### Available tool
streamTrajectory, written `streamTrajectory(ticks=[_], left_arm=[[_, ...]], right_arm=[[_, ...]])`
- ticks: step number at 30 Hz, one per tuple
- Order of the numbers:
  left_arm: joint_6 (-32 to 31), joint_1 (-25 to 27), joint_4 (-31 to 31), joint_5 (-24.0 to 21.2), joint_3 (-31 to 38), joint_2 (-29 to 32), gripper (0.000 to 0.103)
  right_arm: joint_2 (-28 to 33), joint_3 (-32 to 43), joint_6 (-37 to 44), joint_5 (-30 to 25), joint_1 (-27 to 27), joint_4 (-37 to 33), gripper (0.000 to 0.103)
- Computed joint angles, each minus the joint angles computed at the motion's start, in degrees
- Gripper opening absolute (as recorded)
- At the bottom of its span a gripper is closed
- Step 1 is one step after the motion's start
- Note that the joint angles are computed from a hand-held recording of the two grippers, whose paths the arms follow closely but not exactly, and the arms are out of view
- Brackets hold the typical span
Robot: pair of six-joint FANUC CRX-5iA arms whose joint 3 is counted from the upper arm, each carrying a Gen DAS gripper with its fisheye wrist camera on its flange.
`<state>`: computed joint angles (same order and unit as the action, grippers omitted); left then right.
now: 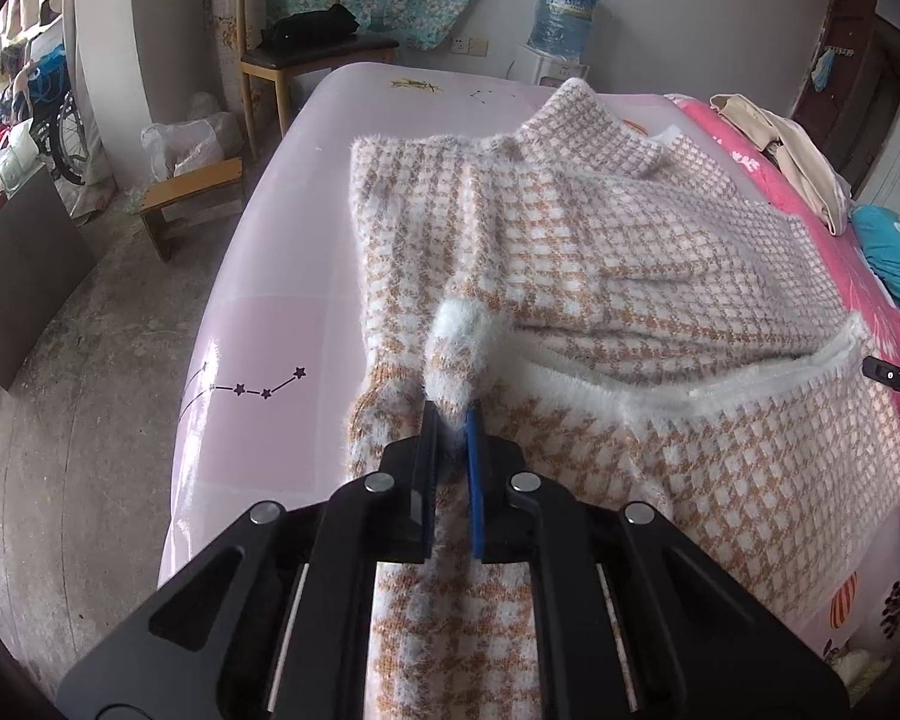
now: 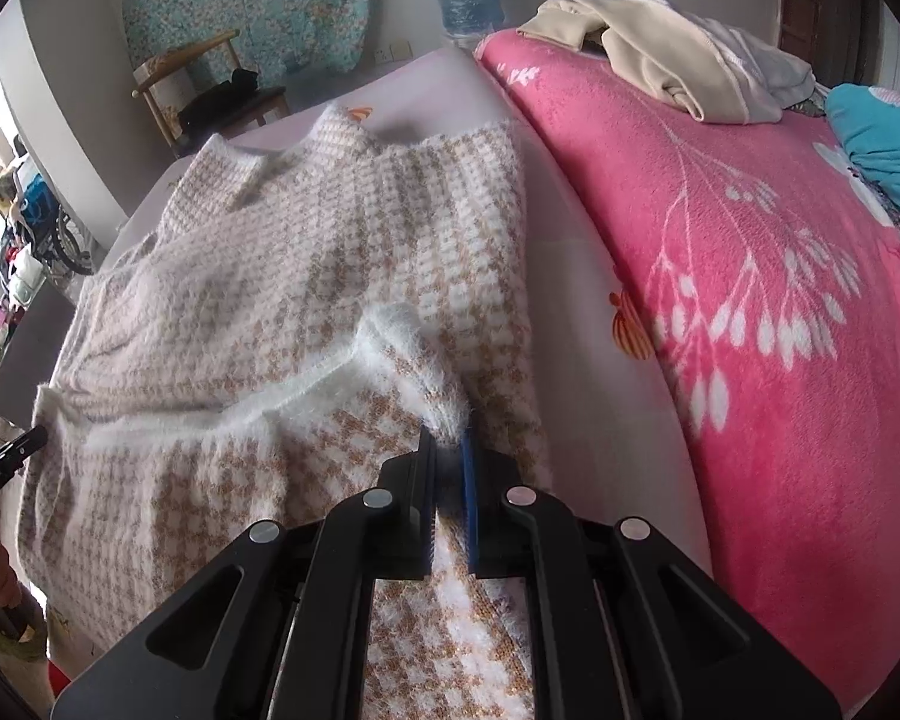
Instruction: Fold large clothes
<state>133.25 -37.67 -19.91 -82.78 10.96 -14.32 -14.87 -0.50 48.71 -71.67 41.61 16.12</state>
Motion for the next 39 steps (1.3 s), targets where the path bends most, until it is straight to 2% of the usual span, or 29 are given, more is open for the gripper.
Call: streamTrajectory(ticks=[2,4,6,10,12,14,16,18,20,22,24,26,27,29,32,34,36,39], left_arm=[[1.38,-2.78,-2.97,-0.77,1.91,0.13,0.007],[2.34,-5.59,-6.73,-3.68,4.3,1.56,0.007],[3.1,-4.76,-6.44,-3.86,3.38,1.77,0.007],[3.71,-0.78,-3.16,-1.28,-0.92,0.7,0.007],[3.26,-1.52,-4.09,-1.89,-0.37,1.09,0.008],[2.73,-2.19,-4.92,-2.65,0.24,1.02,0.012],[3.7,-3.87,-7.31,-4.39,1.64,0.99,0.019],[5.04,-7.3,-11.92,-6.68,3.81,1.19,0.02],[5.29,-10.85,-15.73,-7.12,5.34,1.35,0.02],[3.55,-10.72,-13.09,-3.61,4.92,1.02,0.02],[0.25,-8.23,-5.54,3.1,2.44,0.49,0.019],[-4.57,-6.13,1.73,6.66,1.03,2.03,0.02],[-5.88,-6.34,2.68,6.2,1.35,3.65,0.02],[-4.61,-9.07,-1.68,0.86,4.18,7.74,0.022],[-4.0,-9.44,-3.0,0.01,4.81,7.55,0.022],[-3.52,-10.91,-5.16,-0.94,5.2,6.27,0.02],[-5.47,-10.12,-1.92,2.83,2.74,3.05,0.02],[-12.21,-7.25,9.07,9.88,-2.2,-0.72,0.02]], right_arm=[[-0.4,0.81,0.03,0.71,-0.03,1.07,0.007],[-0.24,1.37,0.59,0.87,-0.13,1.69,0.007],[0.39,1.04,0.96,1.0,-0.47,1.59,0.007],[2.33,-0.25,2.27,0.49,-1.5,-0.29,0.007],[2.31,-0.51,2.14,-0.02,-0.59,0.85,0.008],[1.91,-0.01,2.84,-0.82,0.02,1.32,0.014],[1.03,0.37,2.14,-1.61,0.65,2.48,0.035],[-0.54,0.56,2.51,-0.73,1.04,2.48,0.041],[-1.72,1.39,4.12,0.39,1.69,0.81,0.041],[-1.97,3.13,8.13,1.81,1.59,-4.73,0.041],[-0.77,5.63,13.87,2.18,0.69,-13.35,0.041],[1.64,7.51,16.78,0.77,1.02,-17.95,0.041],[2.95,7.85,17.17,0.06,1.79,-18.22,0.041],[5.21,7.33,15.59,-1.44,4.19,-15.44,0.041],[5.75,7.44,14.05,-1.92,5.0,-13.48,0.041],[4.21,6.67,13.43,-2.13,6.81,-9.7,0.041],[2.05,7.08,18.18,-2.16,7.05,-11.88,0.041],[-0.39,7.76,25.87,-4.45,9.27,-16.23,0.041]])
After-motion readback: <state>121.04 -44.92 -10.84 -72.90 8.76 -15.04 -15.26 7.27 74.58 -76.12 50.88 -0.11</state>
